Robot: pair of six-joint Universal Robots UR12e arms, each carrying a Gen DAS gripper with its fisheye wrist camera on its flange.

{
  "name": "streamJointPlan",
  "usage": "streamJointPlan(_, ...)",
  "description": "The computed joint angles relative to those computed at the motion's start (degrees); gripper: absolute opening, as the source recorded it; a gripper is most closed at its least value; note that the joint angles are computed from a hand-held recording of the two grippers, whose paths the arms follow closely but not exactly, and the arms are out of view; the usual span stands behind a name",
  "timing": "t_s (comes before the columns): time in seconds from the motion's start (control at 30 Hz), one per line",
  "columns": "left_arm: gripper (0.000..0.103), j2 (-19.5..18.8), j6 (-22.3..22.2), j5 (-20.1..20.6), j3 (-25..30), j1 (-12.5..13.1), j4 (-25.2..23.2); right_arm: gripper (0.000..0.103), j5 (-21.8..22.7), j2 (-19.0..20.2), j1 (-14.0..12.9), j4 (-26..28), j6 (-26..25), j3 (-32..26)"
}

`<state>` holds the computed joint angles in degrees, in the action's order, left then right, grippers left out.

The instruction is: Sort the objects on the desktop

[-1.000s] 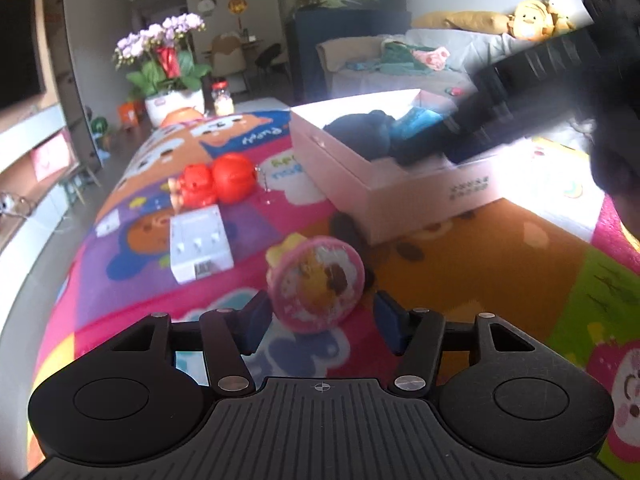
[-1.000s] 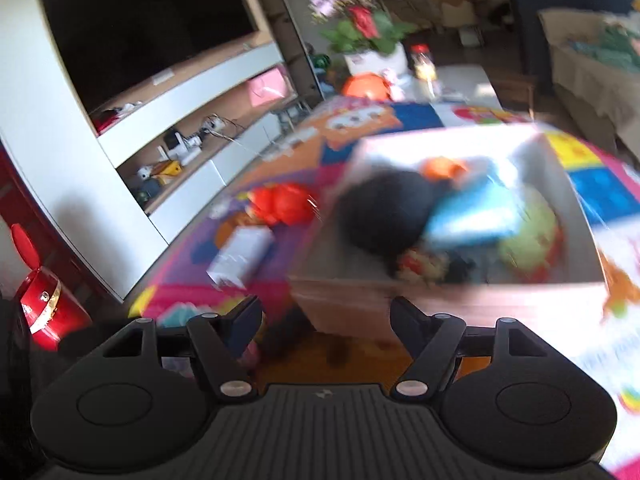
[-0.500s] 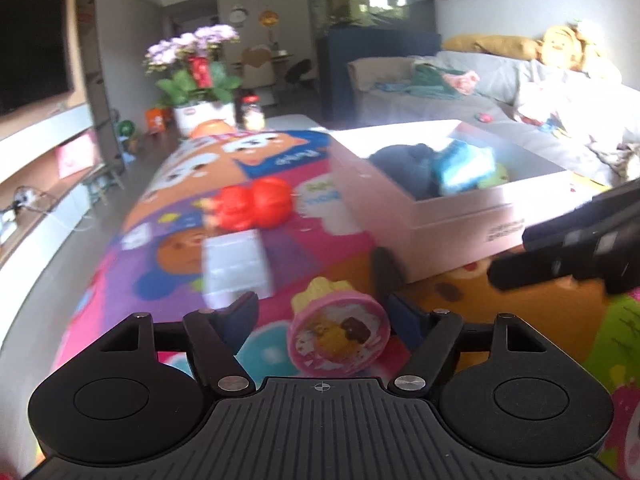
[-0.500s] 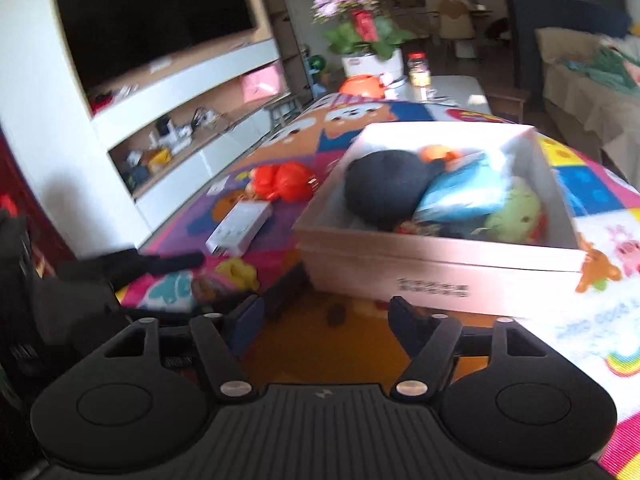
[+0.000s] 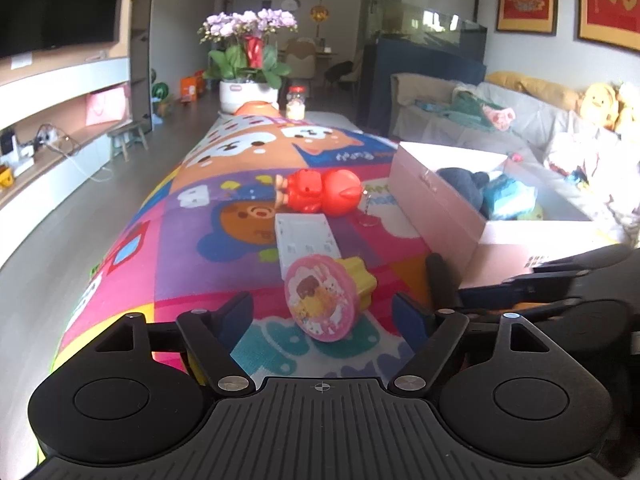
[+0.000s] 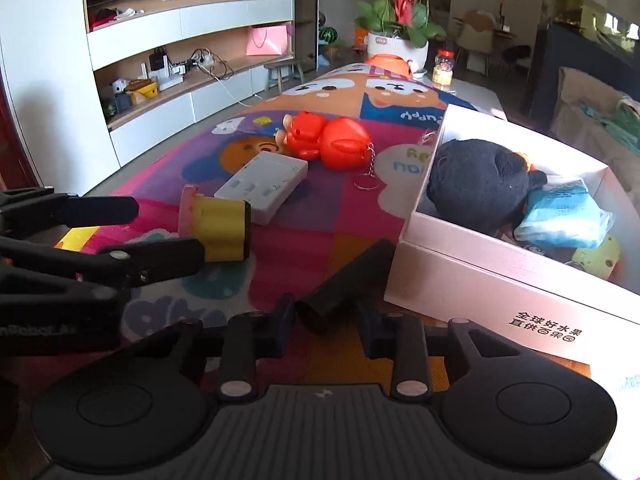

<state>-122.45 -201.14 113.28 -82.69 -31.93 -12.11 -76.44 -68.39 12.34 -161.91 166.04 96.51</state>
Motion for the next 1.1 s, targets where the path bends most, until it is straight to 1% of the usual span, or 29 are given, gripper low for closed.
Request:
streamJointPlan(0.07, 0.084, -0.32, -0.05, 0.27, 0.58, -0.07, -1.12, 0.025, 1.41, -1.45, -0.84, 0.58, -2.02, 1.63)
streamJointPlan(0.17, 0.085, -1.05, -0.3, 0.8, 1.81, -0.14, -2.67, 0.023, 2.27, -4.39, -2.55, 1.5, -5.03, 4.97)
streamJointPlan(0.27, 0.086, -1.76, -0.4, 1.49, 3.03, -0.31, -4.05, 0.022, -0.58, -6.58, -4.33, -0.48, -6.15, 8.12)
streamJointPlan(0.33, 0.086, -2.3, -0.64, 2.05, 3.95, -0.44, -5.31, 0.024, -4.93, -6.9, -5.03, -4.38, -4.97, 9.61)
streamJointPlan(0.37, 0.086, -2.58, -0.87, 2.38, 4.43, -0.5, -6.05, 0.033, -7.65, -6.87, -5.21, -6.79, -3.89, 10.34)
streamJointPlan(0.4, 0.086, -2.81, -1.1, 2.63, 4.87, -0.55, -6.81, 0.042, -9.21, -6.93, -5.51, -8.05, -2.52, 10.82)
streamJointPlan(0.43, 0.085, -3.02, -1.28, 2.94, 5.23, -0.62, -7.5, 0.067, -8.96, -7.27, -6.19, -8.77, -0.49, 11.46)
streamJointPlan(0.47, 0.083, -3.2, -1.32, 3.36, 5.52, -0.7, -8.07, 0.089, -7.33, -7.61, -7.02, -9.47, 1.93, 12.06)
streamJointPlan(0.5, 0.081, -3.36, -1.29, 3.82, 5.8, -0.76, -8.65, 0.095, -4.68, -8.06, -8.03, -10.49, 4.67, 13.01)
streamJointPlan(0.53, 0.076, -3.46, -1.42, 4.29, 6.06, -0.83, -9.4, 0.101, -1.79, -8.52, -8.98, -11.1, 6.87, 13.87)
streamJointPlan(0.57, 0.07, -3.52, -1.7, 4.66, 6.33, -0.85, -10.23, 0.102, 0.7, -8.89, -9.68, -11.2, 8.41, 14.53)
streamJointPlan(0.63, 0.061, -3.52, -1.88, 4.92, 6.66, -0.87, -11.15, 0.103, 3.66, -9.15, -10.46, -11.04, 10.84, 15.24)
streamJointPlan(0.7, 0.059, -3.73, -1.19, 6.8, 7.25, -1.26, -11.63, 0.103, 5.16, -9.1, -10.9, -9.75, 12.2, 15.25)
streamJointPlan(0.8, 0.056, -3.7, 2.63, 7.97, 7.59, -2.27, -9.25, 0.103, 6.43, -9.04, -11.34, -9.02, 13.59, 15.08)
streamJointPlan(0.83, 0.052, -3.67, 4.84, 7.77, 7.65, -2.68, -7.73, 0.103, 6.7, -9.05, -11.43, -9.25, 13.86, 15.19)
streamJointPlan(0.87, 0.038, -3.7, 7.57, 7.53, 7.76, -3.15, -6.18, 0.103, 6.62, -9.0, -11.37, -9.43, 14.01, 15.21)
streamJointPlan(0.93, 0.036, -3.8, 13.39, 5.85, 8.21, -3.99, -4.38, 0.103, 5.74, -8.82, -10.96, -9.85, 13.96, 15.18)
streamJointPlan(1.0, 0.036, -3.97, 18.18, 3.57, 8.59, -4.65, -4.04, 0.103, 4.51, -8.72, -10.49, -9.86, 13.59, 15.07)
streamJointPlan(1.03, 0.036, -4.09, 19.78, 2.67, 8.75, -4.92, -4.45, 0.103, 4.13, -8.76, -10.37, -9.61, 13.32, 15.01)
streamJointPlan(1.1, 0.039, -4.27, 20.63, 1.05, 9.07, -5.29, -6.01, 0.103, 3.62, -8.75, -10.17, -9.22, 13.09, 14.84)
